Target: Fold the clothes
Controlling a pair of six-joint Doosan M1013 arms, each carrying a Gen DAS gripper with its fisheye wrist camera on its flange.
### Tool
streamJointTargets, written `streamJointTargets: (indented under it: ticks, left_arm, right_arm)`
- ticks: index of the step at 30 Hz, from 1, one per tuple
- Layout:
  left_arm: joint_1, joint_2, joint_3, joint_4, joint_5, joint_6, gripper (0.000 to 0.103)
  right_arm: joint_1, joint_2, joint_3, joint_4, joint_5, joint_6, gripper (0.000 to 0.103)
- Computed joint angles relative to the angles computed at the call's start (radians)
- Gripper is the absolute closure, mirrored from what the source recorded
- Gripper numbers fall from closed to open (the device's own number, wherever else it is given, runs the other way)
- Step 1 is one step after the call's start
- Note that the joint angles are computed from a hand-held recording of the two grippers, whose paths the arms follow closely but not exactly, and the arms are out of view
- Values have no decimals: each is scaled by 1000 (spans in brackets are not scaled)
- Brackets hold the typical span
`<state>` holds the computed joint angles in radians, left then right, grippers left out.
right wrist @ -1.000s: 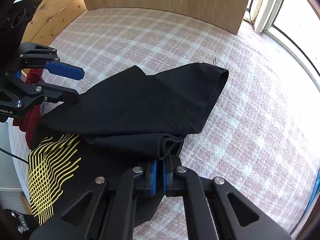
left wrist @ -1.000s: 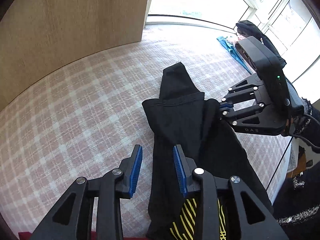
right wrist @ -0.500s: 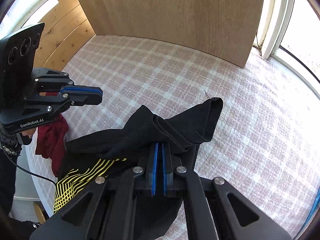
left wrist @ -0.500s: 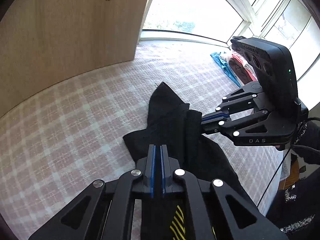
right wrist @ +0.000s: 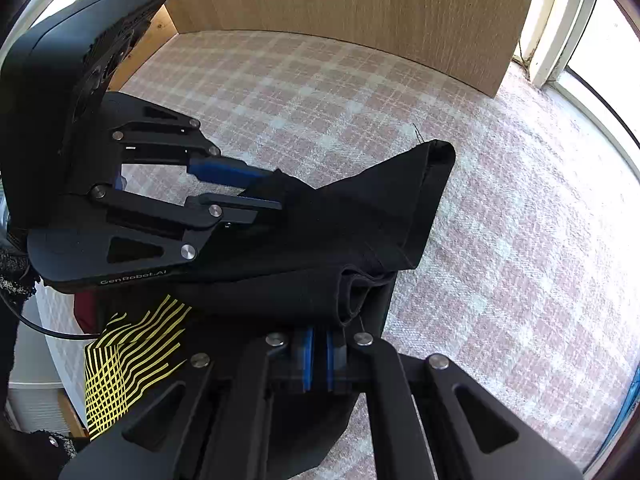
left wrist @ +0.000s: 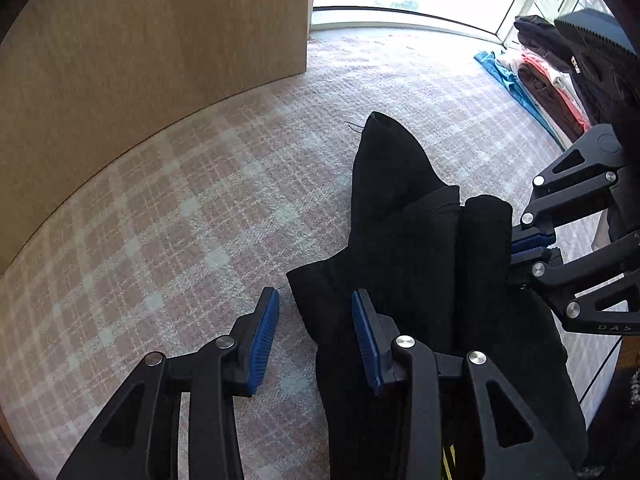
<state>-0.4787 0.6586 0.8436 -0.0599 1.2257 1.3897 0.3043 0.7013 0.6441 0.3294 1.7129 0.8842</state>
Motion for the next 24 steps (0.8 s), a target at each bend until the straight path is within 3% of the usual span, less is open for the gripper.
streamJointTargets:
  ticks: [1,5,7,10,11,13,16,22,24]
  left_arm:
    - [2,1,-3,-29,2,11,100]
    - [-3,-14,0,28,19,-28,101]
    - [-6,-38,14,162,34,-111,101]
    - [-14,-44,0,457,167,-245,88]
    - [-10,-55,15,493,186,-275,77]
    - [9,-81,45,506,214,-317,74]
    - [10,-144,122,412,103,-328,68]
    - [-16,-130,130,-34,-91,-91,57]
    - [-35,-85,86,-88,-64,-43,55]
  right_arm:
    - [-1,0,-1,4,0,0,100]
    - [-1,24,-48,39,30,8,100]
    - [2,60,-119,114,54,57,99]
    - [10,145,-276,248,101,196,96]
    - [16,155,-300,231,94,210,96]
    - [13,153,-308,221,85,182,96]
    - [-17,106,-236,186,60,133,96]
    - [-49,53,-98,141,44,125,96]
    - [-48,50,-74,127,34,130,96]
